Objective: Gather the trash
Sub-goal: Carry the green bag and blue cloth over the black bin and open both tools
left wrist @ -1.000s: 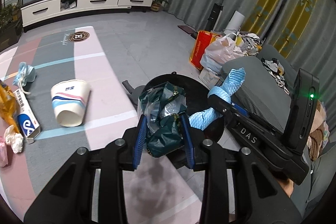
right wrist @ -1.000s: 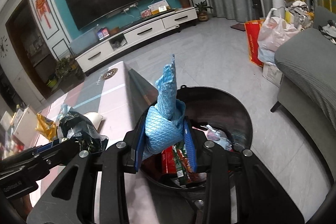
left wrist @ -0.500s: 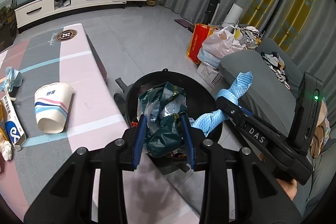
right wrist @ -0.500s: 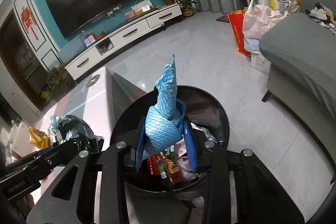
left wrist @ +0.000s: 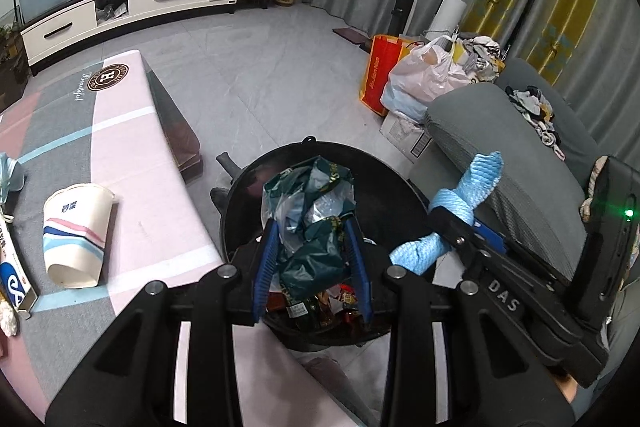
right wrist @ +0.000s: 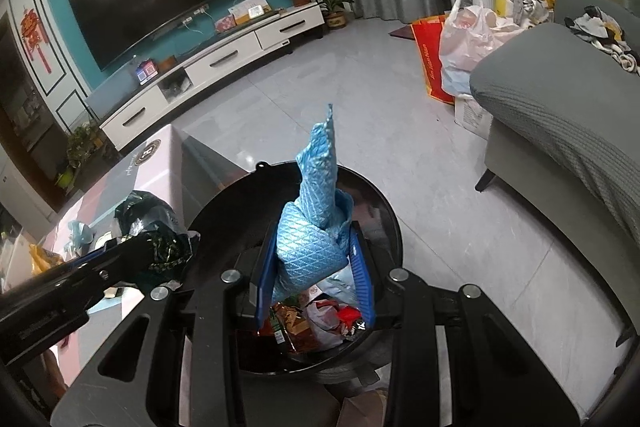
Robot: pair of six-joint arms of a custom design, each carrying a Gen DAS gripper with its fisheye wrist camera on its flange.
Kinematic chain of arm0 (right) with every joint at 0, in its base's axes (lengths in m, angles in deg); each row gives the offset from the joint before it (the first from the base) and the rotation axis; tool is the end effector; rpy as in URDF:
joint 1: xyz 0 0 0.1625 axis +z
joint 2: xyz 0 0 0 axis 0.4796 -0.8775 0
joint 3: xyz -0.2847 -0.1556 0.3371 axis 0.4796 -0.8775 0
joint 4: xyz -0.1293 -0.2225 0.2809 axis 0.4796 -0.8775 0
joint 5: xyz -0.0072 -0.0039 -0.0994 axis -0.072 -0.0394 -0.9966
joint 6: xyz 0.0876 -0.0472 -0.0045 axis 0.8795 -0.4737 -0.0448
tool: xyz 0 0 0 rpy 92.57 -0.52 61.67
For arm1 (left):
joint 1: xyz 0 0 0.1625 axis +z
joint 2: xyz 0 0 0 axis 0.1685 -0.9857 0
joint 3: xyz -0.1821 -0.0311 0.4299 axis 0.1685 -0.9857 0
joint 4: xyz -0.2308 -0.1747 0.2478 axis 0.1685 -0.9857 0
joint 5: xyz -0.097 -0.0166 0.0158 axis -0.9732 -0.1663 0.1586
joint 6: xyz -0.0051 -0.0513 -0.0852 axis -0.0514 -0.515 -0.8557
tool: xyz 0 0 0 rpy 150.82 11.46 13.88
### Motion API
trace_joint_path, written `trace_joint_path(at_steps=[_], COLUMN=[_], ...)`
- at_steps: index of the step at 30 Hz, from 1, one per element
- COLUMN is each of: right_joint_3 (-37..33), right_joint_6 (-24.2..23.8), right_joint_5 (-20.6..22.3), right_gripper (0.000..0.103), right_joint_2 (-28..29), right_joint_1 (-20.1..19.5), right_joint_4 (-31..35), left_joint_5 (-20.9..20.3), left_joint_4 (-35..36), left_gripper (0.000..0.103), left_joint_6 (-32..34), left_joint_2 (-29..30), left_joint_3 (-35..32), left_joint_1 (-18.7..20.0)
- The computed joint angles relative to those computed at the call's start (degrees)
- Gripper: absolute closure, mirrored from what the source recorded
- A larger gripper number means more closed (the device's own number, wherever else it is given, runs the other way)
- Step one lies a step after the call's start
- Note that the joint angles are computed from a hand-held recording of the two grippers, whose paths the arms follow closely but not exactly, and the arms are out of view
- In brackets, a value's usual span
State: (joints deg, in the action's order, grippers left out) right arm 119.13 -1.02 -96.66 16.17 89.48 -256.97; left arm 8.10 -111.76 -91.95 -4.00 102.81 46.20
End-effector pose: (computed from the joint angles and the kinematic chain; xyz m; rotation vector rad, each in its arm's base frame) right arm 0.3312 -0.4719 0.0389 0.2400 -2.4619 1.0185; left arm -0.1088 -0.5080 0.2772 0.4368 2.5120 -0.7707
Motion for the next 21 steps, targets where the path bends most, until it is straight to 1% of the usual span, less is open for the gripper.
trace_joint_path(at_steps=[9, 12, 14, 15, 16, 18, 21], right_joint_3=[-0.7, -1.2, -1.3, -1.2, -1.1, -1.1, -1.1], right_joint_6=[2.4, 2.8, 3.1, 3.2, 3.3, 3.3, 3.4], right_joint_5=[0.1, -0.5, -0.7, -0.6, -0.4, -0.4, -0.4], right_gripper=[0.067, 0.066, 0.064, 0.060, 0.058, 0.054, 0.053], right_joint_2=[-0.2, -0.1, -0.1, -0.2, -0.2, -0.3, -0.4], right_joint_1=[-1.3, -1.4, -1.5, -1.6, -1.7, -1.7, -1.8], right_joint_4=[4.5, 6.1, 6.4, 6.4, 6.2, 6.2, 6.2], left_joint_5=[-0.1, -0.3, -0.5, -0.5, -0.4, -0.1, 0.3], left_joint_4=[2.3, 2.6, 2.5, 2.4, 2.2, 1.4, 0.9], left_gripper=[0.068, 0.067, 0.063, 0.056, 0.049, 0.042, 0.036], left_joint_6=[-1.6, -1.7, -1.7, -1.6, -1.4, -0.9, -0.6], left_joint_2=[2.5, 2.7, 2.9, 2.9, 2.9, 2.9, 2.5], left_joint_3=[-1.8, -2.0, -2.1, -2.1, -2.0, -1.7, -1.1], left_joint_1=[1.8, 2.2, 2.1, 2.1, 1.9, 1.6, 1.0])
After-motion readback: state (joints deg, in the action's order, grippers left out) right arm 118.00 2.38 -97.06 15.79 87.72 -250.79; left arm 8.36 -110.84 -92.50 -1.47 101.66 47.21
